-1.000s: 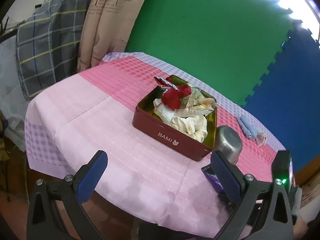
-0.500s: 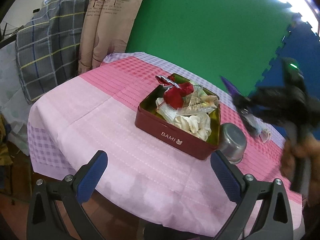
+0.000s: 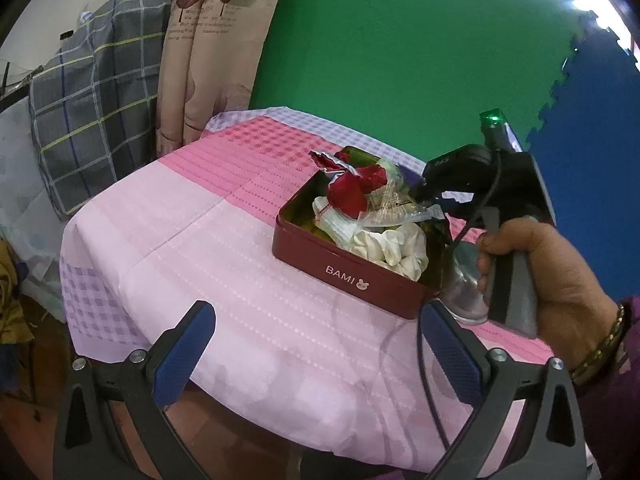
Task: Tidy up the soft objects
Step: 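Lower the protein bar packet into the tin and open the right gripper, then move the left gripper toward the blue fuzzy towel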
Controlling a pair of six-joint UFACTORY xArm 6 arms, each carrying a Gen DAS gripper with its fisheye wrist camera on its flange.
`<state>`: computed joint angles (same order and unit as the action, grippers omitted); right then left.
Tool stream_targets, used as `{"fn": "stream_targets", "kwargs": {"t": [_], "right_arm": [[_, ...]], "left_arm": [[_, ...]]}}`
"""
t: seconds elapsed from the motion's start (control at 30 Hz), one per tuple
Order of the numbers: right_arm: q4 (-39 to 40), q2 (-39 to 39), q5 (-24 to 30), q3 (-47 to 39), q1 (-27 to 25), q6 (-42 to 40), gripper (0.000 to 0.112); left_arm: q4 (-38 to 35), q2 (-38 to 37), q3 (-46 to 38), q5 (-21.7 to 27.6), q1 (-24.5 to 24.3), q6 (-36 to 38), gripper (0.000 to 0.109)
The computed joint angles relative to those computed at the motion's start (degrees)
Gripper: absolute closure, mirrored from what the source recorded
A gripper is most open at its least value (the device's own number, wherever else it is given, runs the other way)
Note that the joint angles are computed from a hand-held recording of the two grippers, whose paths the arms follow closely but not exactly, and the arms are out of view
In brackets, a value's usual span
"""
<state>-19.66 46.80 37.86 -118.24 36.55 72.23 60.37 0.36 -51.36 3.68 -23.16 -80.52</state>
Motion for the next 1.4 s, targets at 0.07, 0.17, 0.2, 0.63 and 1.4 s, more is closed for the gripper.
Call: {"fn": "stream_targets", "kwargs": {"t": [0.07, 0.17, 0.2, 0.63, 1.4], "right_arm": [[-0.05, 1.85, 1.92, -2.75, 0.47, 0.48, 0.086], [-1.54, 2.21, 4.10, -3.73, 1.29, 0.61, 0.085], [-2.34, 1.91, 3.55, -3.12, 1.34, 1.35, 0.082], [-41.84, -24.39, -17.21, 35.48, 0.97, 36.44, 0.067], [-31.64, -64.08, 16.93, 88.09, 3.29, 41.61, 0.051]], "left_arm": [[1.51, -0.13, -0.21, 0.68, -0.20, -0.90, 0.007], [2.52, -0.20, -0.54, 2.03, -0.62, -1.40, 0.007], [2.25, -0.14, -0.66, 2.40, -0.72, -1.01, 0.007], [1.20, 0.30, -1.54, 7.03, -2.66, 2.26, 0.007], [-0.88, 5.44, -6.92, 22.79, -13.63, 15.88, 0.006]]}}
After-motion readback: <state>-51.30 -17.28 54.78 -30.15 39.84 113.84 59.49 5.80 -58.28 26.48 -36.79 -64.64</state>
